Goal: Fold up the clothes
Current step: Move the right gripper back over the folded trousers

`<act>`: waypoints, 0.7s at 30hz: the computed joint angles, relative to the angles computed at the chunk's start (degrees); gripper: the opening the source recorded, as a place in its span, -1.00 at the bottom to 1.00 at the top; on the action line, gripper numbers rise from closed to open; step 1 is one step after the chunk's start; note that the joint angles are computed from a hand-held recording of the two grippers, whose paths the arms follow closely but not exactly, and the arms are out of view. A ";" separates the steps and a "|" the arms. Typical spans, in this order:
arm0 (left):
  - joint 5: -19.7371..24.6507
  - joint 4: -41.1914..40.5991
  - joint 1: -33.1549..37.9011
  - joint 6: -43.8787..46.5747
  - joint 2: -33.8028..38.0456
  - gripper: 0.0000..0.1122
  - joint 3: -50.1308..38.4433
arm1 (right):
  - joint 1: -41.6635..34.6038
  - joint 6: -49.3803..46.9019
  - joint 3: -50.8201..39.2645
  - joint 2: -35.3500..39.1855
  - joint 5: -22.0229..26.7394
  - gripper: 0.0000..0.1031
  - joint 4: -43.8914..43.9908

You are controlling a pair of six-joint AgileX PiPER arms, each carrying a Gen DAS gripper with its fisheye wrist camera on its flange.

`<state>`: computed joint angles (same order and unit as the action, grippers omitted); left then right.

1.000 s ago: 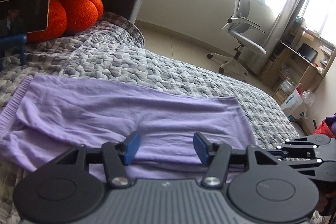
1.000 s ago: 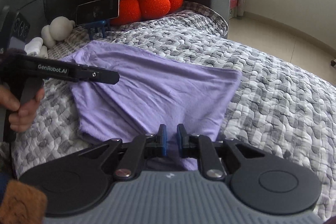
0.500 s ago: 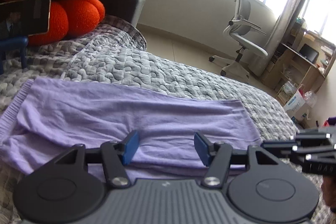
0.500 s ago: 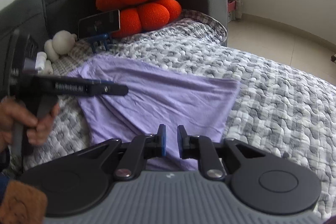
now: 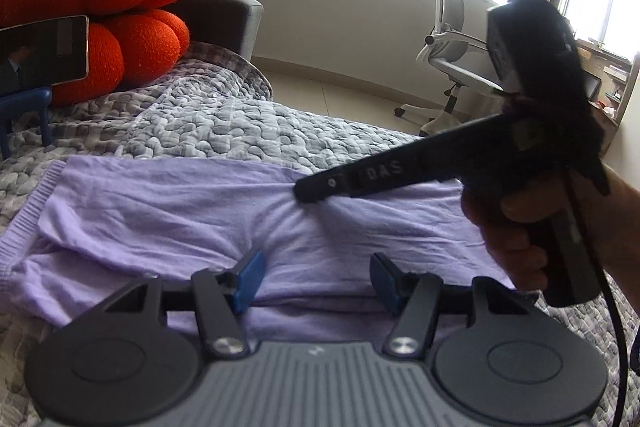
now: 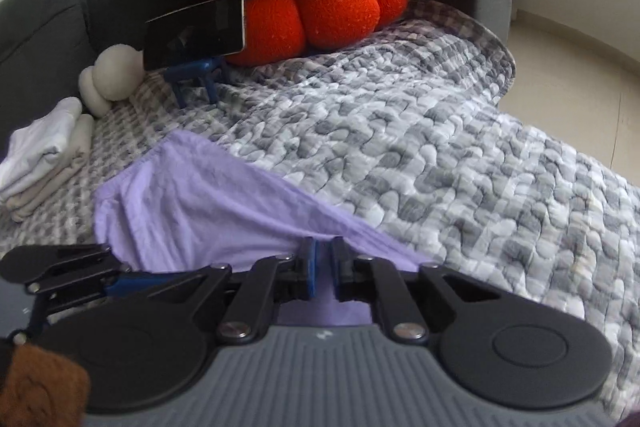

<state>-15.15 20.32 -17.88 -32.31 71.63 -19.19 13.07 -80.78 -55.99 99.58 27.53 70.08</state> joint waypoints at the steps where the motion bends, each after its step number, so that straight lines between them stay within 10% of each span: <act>1: -0.42 0.00 0.08 0.22 0.07 0.08 0.16 | 0.43 -0.86 -0.46 0.55 -1.30 -1.00 1.20; 6: -3.08 11.90 3.32 -10.33 0.20 0.09 0.57 | 4.84 -1.17 0.07 0.72 -12.98 -0.90 1.15; 14: -8.37 31.31 9.90 -26.61 -1.71 0.09 1.97 | 0.10 -9.47 4.55 -5.02 -0.81 -0.68 9.51; 21: -7.33 37.48 10.83 -32.23 -2.75 0.09 1.34 | 3.01 -11.92 8.19 -5.85 -5.15 -0.69 12.50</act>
<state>-22.48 57.79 -7.05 -64.55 68.88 -17.85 16.08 -92.70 -47.80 93.73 22.38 82.57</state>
